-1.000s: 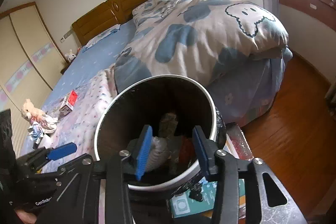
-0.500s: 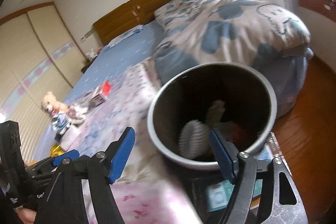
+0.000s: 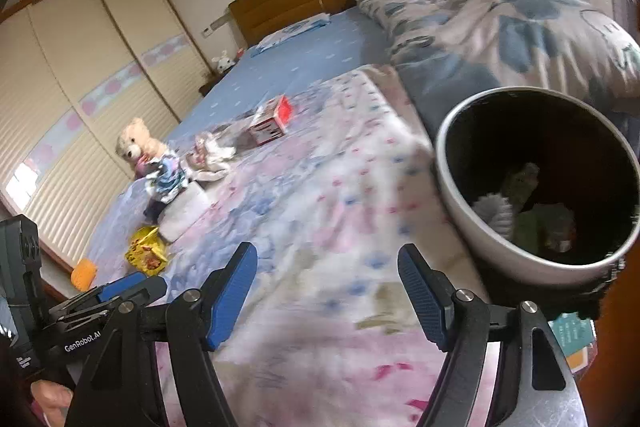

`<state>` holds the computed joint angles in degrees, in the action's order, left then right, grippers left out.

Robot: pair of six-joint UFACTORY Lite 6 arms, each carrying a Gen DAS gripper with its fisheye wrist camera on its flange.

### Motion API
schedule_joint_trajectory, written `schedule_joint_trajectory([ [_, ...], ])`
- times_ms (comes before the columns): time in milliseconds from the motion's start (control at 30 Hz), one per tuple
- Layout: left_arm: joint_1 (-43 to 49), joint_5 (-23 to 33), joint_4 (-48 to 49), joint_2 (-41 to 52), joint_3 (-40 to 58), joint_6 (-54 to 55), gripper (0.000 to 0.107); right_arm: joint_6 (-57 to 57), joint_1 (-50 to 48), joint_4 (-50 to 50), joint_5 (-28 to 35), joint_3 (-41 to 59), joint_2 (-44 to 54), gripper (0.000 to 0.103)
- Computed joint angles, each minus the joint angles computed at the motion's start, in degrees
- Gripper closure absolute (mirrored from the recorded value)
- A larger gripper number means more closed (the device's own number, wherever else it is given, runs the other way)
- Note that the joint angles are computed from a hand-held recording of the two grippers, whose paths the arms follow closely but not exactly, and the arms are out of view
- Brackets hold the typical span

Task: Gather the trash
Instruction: 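Move both open tools back over the remaining trash on the bed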

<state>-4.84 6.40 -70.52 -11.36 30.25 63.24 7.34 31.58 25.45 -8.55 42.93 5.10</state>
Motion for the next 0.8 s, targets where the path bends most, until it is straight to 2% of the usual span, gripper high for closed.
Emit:
schedule_joint_trajectory([
  [100,4.1,1.2,-2.3,-0.7,-0.9,3.7,0.046,-1.5,2.1,2.1,-0.1,2.3,2.3,0.028],
  [200,7.0,0.2,-0.6,0.6,-0.5,2.1,0.040,-3.1,3.8,3.8,0.0,4.8,4.7,0.028],
  [300,11.2,2.6,-4.7,2.7,1.3,7.1,0.037,-5.0,5.1,5.8,0.4,7.6,7.1,0.028],
  [367,12.5,2.9,-8.6,3.9,2.2,11.8,0.033,-5.6,5.9,6.3,0.8,9.5,8.8,0.029],
  [600,13.5,2.2,-25.4,12.8,8.6,29.5,0.033,-9.9,7.1,10.5,2.5,16.9,14.8,0.028],
  [633,13.7,2.4,-27.0,13.9,9.2,31.3,0.038,-10.6,7.2,11.1,2.7,18.0,15.6,0.028],
  [667,14.1,3.0,-26.4,15.0,9.9,31.0,0.053,-12.1,7.4,12.6,2.9,19.1,16.5,0.028],
  [700,14.6,3.9,-23.4,16.6,10.9,28.7,0.062,-12.1,7.4,12.7,3.2,20.1,17.4,0.028],
  [733,15.2,4.8,-19.5,17.7,11.8,25.2,0.085,-12.0,7.5,12.6,3.4,21.0,18.2,0.028],
  [767,15.9,5.9,-17.4,18.4,12.3,23.4,0.102,-11.9,7.7,12.6,3.7,22.3,19.2,0.028],
  [800,16.8,7.1,-15.9,18.9,12.5,22.4,0.103,-11.8,7.9,12.5,4.0,23.4,20.1,0.028],
])
